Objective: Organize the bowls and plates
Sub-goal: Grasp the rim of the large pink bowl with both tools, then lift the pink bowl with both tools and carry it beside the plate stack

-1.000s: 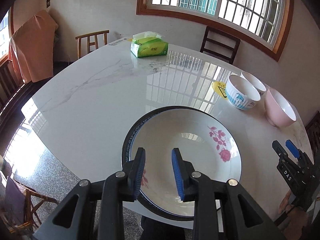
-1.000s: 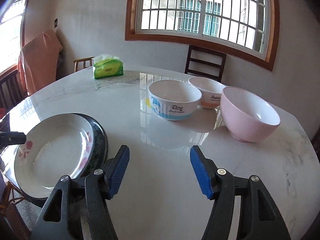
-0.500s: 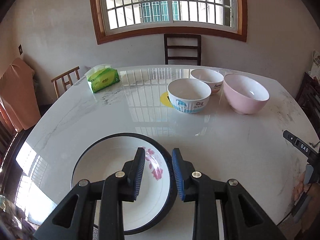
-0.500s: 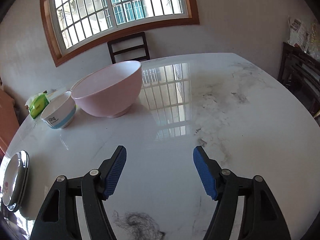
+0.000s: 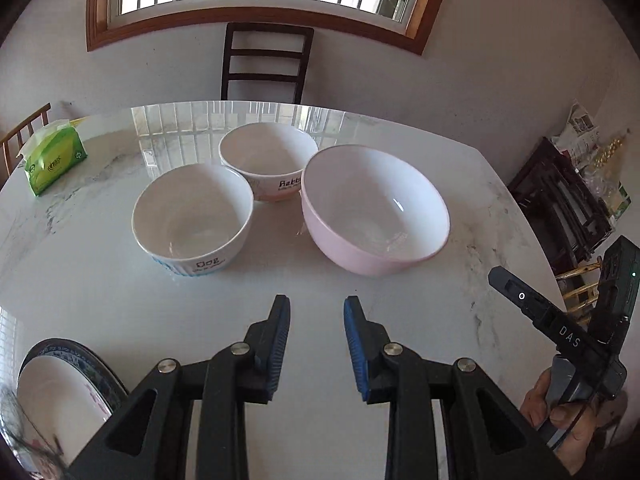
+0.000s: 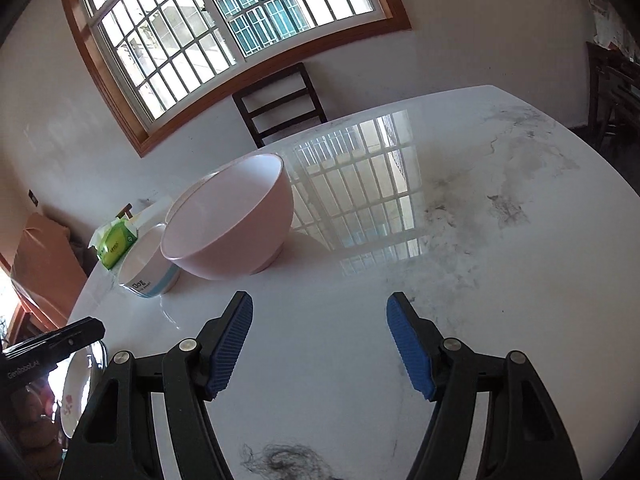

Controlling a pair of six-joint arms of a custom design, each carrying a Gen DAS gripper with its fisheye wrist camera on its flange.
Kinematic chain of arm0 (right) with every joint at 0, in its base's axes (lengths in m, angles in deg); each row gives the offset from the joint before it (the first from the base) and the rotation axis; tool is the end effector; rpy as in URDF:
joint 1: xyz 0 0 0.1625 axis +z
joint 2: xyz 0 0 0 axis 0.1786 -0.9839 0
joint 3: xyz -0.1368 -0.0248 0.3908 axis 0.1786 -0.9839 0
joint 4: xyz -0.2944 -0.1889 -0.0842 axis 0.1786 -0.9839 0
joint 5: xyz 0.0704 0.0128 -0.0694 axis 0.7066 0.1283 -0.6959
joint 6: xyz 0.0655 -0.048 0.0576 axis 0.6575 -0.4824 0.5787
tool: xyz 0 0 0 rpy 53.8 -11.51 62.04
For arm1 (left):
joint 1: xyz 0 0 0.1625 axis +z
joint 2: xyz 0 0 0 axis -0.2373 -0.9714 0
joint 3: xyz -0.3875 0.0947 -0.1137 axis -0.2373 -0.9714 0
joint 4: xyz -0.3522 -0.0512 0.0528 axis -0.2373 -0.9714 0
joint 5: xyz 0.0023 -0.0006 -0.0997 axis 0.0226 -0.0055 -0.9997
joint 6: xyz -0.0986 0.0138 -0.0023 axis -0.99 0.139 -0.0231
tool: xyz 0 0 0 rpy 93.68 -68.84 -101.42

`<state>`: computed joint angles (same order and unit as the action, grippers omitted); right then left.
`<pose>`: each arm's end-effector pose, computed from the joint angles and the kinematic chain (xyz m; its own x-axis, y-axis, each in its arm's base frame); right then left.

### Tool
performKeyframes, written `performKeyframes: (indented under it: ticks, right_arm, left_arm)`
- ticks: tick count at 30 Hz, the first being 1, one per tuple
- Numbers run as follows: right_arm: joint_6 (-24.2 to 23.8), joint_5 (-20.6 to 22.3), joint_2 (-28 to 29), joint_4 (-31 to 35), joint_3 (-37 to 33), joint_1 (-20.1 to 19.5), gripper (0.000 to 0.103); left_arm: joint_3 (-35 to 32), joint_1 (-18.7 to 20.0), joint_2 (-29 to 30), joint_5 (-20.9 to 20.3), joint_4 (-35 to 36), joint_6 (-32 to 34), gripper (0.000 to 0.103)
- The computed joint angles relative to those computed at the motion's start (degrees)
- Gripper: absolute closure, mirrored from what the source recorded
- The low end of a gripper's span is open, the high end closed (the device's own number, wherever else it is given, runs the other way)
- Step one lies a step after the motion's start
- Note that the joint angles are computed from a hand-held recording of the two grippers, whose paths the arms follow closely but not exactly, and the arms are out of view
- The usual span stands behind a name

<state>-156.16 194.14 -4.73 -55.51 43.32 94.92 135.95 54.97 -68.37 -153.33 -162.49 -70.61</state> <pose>0.1368 -0.2880 0.1779 -0.8008 0.5341 0.2710 -0.0357 0.4091 -0.9118 -0.2893 -0.4782 0.1198 -0.6565 0.6658 -0.3544 0.7295 0.6799 -0.0740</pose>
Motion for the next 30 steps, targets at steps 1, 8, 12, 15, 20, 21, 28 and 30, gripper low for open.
performKeyframes:
  ticks: [1, 8, 12, 15, 20, 21, 28, 30]
  right_arm:
    - [0.0, -1.3, -1.1, 2.7, -1.3, -0.8, 0.036]
    - [1.0, -10.7, -3.3, 20.5, -13.1, -5.5, 0.037]
    - [0.3, -9.1, 1.0, 27.5, -20.8, -6.6, 0.038]
    - [1.1, -8.9, 3.6, 31.8, -24.9, -8.0, 0.039]
    - [1.5, -7.3, 7.8, 36.8, -30.3, -9.1, 0.047]
    - [1.4, -6.0, 8.8, 37.5, -31.3, -9.1, 0.05]
    - [4.9, -9.1, 12.5, 45.5, -35.3, -11.3, 0.094]
    - [4.8, -9.7, 12.5, 46.5, -35.0, -10.4, 0.093]
  left_arm:
    - [-2.1, 0.5, 1.3, -0.5, 0.7, -0.7, 0.074]
    - [-16.9, 3.9, 9.2, -5.0, 10.5, -5.3, 0.075]
    - [-21.5, 4.4, 12.6, -4.5, 13.8, -6.2, 0.074]
    - [-23.4, 4.7, 14.4, -4.9, 15.7, -7.4, 0.074]
    - [-25.0, 4.1, 17.0, -2.1, 17.1, -9.1, 0.074]
    - [-25.8, 4.1, 17.7, -1.8, 18.9, -10.1, 0.075]
    - [-21.2, 2.0, 15.4, 2.0, 21.5, -12.0, 0.093]
    - [-18.6, 1.8, 12.7, 0.7, 21.6, -12.7, 0.092]
